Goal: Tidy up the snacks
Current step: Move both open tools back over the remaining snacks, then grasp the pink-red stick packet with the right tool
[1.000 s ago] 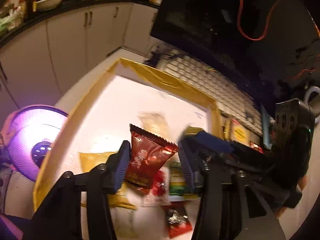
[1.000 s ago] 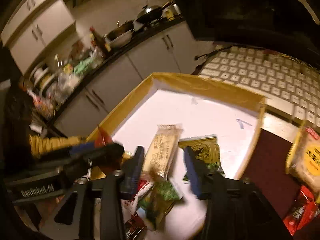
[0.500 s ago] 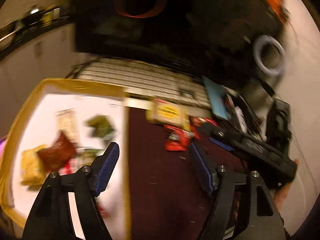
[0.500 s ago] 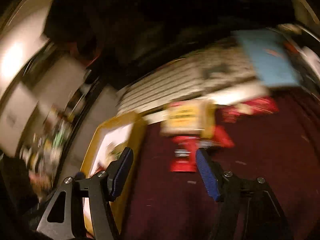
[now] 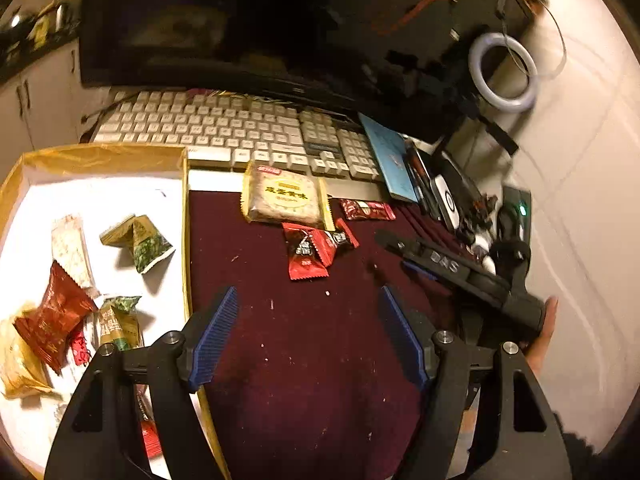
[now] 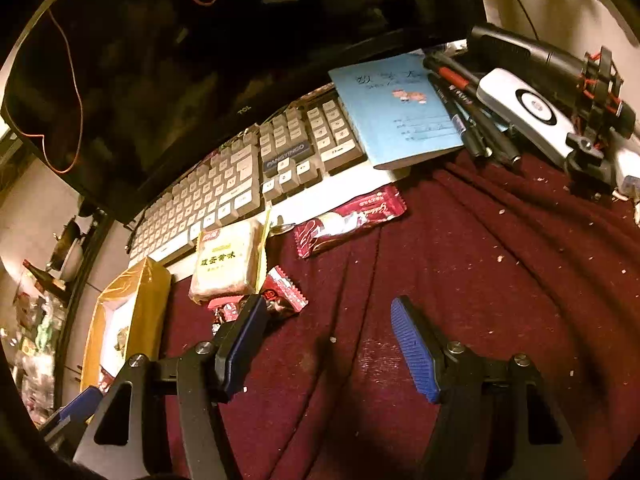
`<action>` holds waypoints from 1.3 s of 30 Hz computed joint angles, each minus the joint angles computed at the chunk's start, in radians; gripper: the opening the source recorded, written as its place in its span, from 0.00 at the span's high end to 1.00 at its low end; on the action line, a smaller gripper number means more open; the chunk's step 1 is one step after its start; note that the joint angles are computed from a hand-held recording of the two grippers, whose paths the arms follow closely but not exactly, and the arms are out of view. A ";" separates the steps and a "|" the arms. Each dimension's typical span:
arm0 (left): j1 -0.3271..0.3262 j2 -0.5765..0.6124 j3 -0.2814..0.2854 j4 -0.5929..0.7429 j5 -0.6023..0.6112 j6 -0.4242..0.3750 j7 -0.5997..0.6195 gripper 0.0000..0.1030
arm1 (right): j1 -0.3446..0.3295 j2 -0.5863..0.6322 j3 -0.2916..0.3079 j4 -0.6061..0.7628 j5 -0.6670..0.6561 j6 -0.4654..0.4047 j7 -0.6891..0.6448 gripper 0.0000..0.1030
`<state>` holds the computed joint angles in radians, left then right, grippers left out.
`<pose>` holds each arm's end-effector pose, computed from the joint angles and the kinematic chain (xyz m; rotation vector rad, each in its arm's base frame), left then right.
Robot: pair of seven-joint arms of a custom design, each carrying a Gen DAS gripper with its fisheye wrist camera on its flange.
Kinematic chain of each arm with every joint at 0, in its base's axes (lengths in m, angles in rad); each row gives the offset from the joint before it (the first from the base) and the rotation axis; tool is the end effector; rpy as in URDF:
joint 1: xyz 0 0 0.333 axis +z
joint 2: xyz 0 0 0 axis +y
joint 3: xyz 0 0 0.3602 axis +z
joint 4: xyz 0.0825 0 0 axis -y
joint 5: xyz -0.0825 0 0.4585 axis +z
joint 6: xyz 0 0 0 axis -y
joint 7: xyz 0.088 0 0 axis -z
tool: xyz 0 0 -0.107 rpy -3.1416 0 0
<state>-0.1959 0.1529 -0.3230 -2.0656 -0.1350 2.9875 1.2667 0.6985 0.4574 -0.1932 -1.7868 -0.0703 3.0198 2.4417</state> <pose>0.6063 -0.3258 0.4541 -1.8842 2.0138 -1.1066 0.6702 0.3995 0.3885 -1.4558 1.8643 -0.2291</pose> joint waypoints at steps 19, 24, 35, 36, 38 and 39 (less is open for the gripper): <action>-0.143 0.118 0.128 0.220 0.419 -0.335 -0.609 0.30 | -0.596 -0.014 0.682 -0.042 0.461 0.038 -0.842 0.35; -0.165 0.136 0.120 0.261 0.504 -0.390 -0.663 0.30 | -0.505 0.041 0.561 0.137 0.398 -0.201 -0.863 0.35; -0.157 0.170 0.100 0.296 0.501 -0.451 -0.637 0.30 | -0.267 0.256 0.264 0.521 0.211 -0.475 -0.931 0.43; -0.155 0.171 0.098 0.296 0.496 -0.448 -0.628 0.30 | -0.268 0.240 0.265 0.493 0.210 -0.468 -0.947 0.47; -0.151 0.163 0.098 0.279 0.489 -0.425 -0.620 0.30 | -0.296 0.201 0.302 0.427 0.251 -0.466 -1.010 0.49; -0.148 0.161 0.097 0.274 0.482 -0.420 -0.615 0.30 | -0.300 0.174 0.309 0.384 0.265 -0.460 -1.029 0.49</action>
